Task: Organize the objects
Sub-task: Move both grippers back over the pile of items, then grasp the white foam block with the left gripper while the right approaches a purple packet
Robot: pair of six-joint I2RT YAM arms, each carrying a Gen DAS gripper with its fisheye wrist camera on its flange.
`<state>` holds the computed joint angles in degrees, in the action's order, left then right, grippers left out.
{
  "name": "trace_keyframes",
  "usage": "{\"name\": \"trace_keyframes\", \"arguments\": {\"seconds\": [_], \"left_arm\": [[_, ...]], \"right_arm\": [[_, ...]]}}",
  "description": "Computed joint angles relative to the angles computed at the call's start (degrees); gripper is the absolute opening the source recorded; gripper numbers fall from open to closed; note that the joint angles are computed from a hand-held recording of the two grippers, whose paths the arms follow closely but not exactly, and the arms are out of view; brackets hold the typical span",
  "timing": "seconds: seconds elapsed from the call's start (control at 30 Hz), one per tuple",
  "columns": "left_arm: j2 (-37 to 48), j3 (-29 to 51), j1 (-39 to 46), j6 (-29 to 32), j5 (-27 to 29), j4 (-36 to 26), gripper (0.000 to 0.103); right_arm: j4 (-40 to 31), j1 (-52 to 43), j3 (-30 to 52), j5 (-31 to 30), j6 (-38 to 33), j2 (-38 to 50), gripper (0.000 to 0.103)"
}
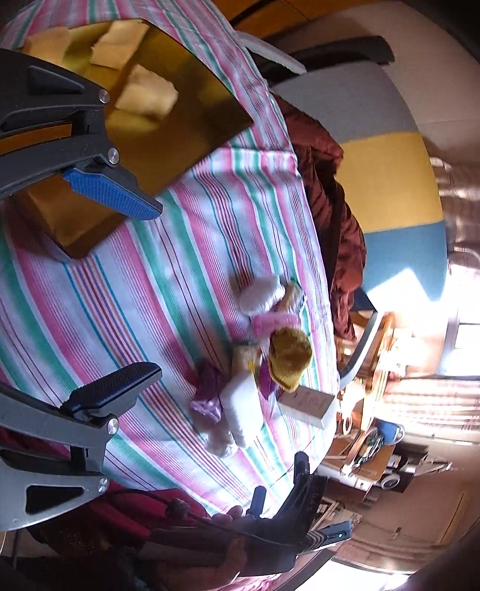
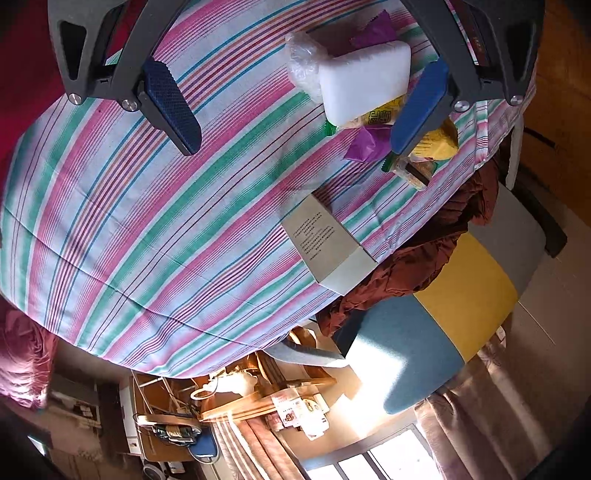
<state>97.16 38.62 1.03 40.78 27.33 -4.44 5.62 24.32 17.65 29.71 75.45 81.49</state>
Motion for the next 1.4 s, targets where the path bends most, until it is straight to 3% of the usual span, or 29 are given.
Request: {"name": "trace_keyframes", "arguments": {"seconds": [0.27,0.53,0.77,1.03,1.13,1.4], "left_arm": [[4.2,5.1,-12.9,5.0,2.5,-3.1,0.081],[15.7,15.9,-23.9,3.7,-1.5,-4.2,0.082],[26.2,27.1,-29.0,5.2,-2.7,-10.0,0.084],[36.5,40.3,-29.4,2.9,0.6,-19.8,0.082],[35.9,39.9,-28.4,2.4,3.0,-20.6,0.072],[23.7,25.0,-20.1,-2.8,6.7,-12.2,0.071]], "right_arm": [[3.7,-1.6,-1.5,-3.3,-0.6,0.3,0.103],[7.3,-2.9,-3.3,-5.8,-1.3,-0.5,0.103],[11.8,-5.7,-4.5,-9.9,-2.3,1.4,0.103],[13.8,-7.5,-4.5,-12.3,-3.1,3.6,0.103],[13.6,-7.7,-4.2,-12.5,-3.3,4.1,0.103],[12.3,-7.8,-3.1,-12.8,-4.4,4.9,0.103]]}}
